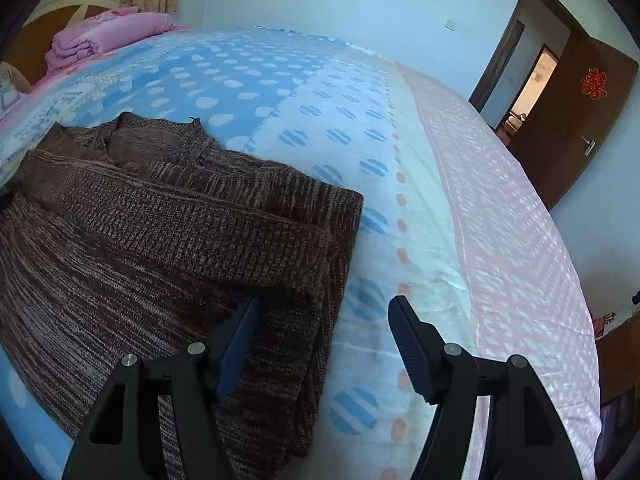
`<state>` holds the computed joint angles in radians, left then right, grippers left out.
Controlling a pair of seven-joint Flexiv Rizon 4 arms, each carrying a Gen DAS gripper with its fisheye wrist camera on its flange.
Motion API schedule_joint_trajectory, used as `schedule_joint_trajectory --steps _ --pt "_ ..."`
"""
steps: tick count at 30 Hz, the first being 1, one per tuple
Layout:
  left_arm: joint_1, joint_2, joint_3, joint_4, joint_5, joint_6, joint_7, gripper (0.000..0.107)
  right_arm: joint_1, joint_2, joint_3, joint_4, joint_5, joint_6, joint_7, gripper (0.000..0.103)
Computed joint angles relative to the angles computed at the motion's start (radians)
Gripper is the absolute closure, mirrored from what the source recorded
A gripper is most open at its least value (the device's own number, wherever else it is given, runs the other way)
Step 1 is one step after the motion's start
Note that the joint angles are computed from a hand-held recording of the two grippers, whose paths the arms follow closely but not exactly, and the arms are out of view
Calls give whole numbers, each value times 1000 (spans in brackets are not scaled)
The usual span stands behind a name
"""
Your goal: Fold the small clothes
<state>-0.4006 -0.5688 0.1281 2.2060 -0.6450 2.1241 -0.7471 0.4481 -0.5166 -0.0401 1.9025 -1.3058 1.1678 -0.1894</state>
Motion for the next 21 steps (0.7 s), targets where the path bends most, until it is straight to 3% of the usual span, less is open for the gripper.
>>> schedule_joint_trajectory --steps 6,8,10,13,15,17,21 --pt "-165 -151 142 -219 -342 -50 178 6 35 -66 11 -119 170 -104 -188 36" --pt "-232 -205 203 -314 -537 -85 296 6 49 -71 -12 -153 192 -122 -183 36" --pt "-248 -218 222 -383 -670 -118 381 6 62 -60 -46 -165 163 -116 -121 36" --pt "-255 -243 219 -473 -853 -105 542 4 61 -40 -65 -161 119 -108 -20 35" --pt "-206 -244 136 -542 -994 -60 712 4 48 -28 -51 -144 115 -93 3 35" --pt "-168 -237 81 -547 -1020 -33 756 4 41 -8 -49 -104 77 -74 43 35" --pt "-152 -197 81 -432 -931 -58 640 4 -3 49 -20 10 17 -3 132 35"
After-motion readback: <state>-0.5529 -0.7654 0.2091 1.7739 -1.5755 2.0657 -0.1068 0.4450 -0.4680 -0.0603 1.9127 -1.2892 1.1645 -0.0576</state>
